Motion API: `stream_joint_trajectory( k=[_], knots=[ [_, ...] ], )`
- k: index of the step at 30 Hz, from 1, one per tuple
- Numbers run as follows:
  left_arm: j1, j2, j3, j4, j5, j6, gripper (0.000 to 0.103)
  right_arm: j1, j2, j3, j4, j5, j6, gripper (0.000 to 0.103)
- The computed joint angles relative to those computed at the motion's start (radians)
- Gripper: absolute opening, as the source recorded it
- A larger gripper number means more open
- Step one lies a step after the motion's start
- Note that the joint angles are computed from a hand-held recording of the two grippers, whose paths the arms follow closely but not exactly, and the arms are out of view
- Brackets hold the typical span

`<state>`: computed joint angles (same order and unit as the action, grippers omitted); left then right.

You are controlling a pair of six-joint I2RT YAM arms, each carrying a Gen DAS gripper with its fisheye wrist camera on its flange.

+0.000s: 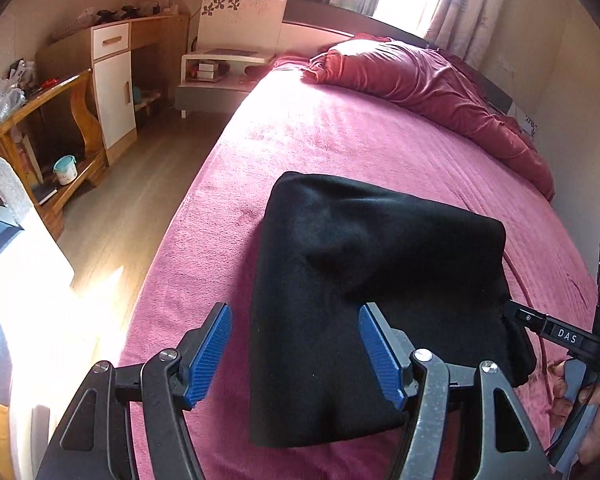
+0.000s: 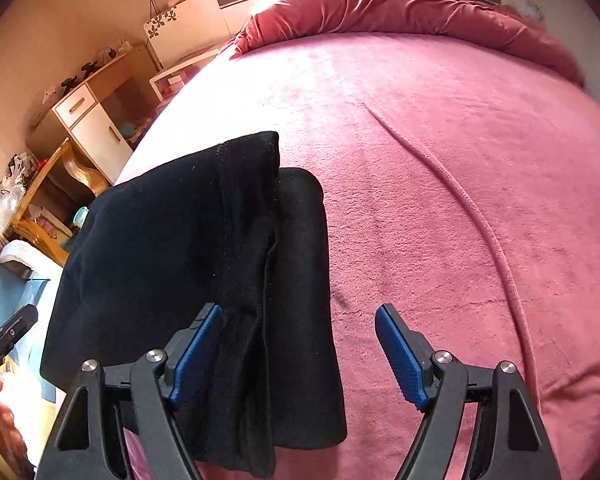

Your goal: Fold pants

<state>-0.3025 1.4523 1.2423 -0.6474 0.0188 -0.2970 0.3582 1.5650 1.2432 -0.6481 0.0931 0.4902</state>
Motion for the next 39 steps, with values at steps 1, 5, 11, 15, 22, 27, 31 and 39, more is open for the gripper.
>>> stream_joint_trajectory(
  k=[1, 5, 11, 15, 22, 27, 31, 39],
  knots=[
    [-0.008, -0.017, -0.01, -0.004, -0.013, 0.001, 0.067, 0.008, -0.019, -0.012, -0.005, 0.022, 0.003, 0.079],
    [-0.026, -0.083, -0.053, -0.002, -0.036, -0.005, 0.067, 0.035, -0.088, -0.041, -0.027, 0.089, 0.022, 0.079],
    [-0.059, -0.175, -0.102, -0.021, -0.072, -0.026, 0.067, 0.126, -0.136, -0.033, -0.069, 0.199, 0.067, 0.079],
    [-0.087, -0.225, -0.124, -0.04, -0.105, -0.034, 0.067, 0.2, -0.153, -0.023, -0.092, 0.261, 0.111, 0.08],
    [-0.165, -0.327, -0.175, -0.074, -0.192, -0.062, 0.067, 0.419, -0.178, -0.029, -0.152, 0.446, 0.25, 0.084],
    [-0.257, -0.411, -0.226, -0.101, -0.256, -0.115, 0.067, 0.573, -0.175, -0.022, -0.235, 0.558, 0.388, 0.085],
    [-0.32, -0.45, -0.246, -0.133, -0.311, -0.156, 0.067, 0.644, -0.166, 0.001, -0.325, 0.615, 0.483, 0.085],
    [-0.387, -0.495, -0.226, -0.18, -0.383, -0.204, 0.073, 0.729, -0.171, 0.084, -0.505, 0.722, 0.624, 0.087]
  ],
)
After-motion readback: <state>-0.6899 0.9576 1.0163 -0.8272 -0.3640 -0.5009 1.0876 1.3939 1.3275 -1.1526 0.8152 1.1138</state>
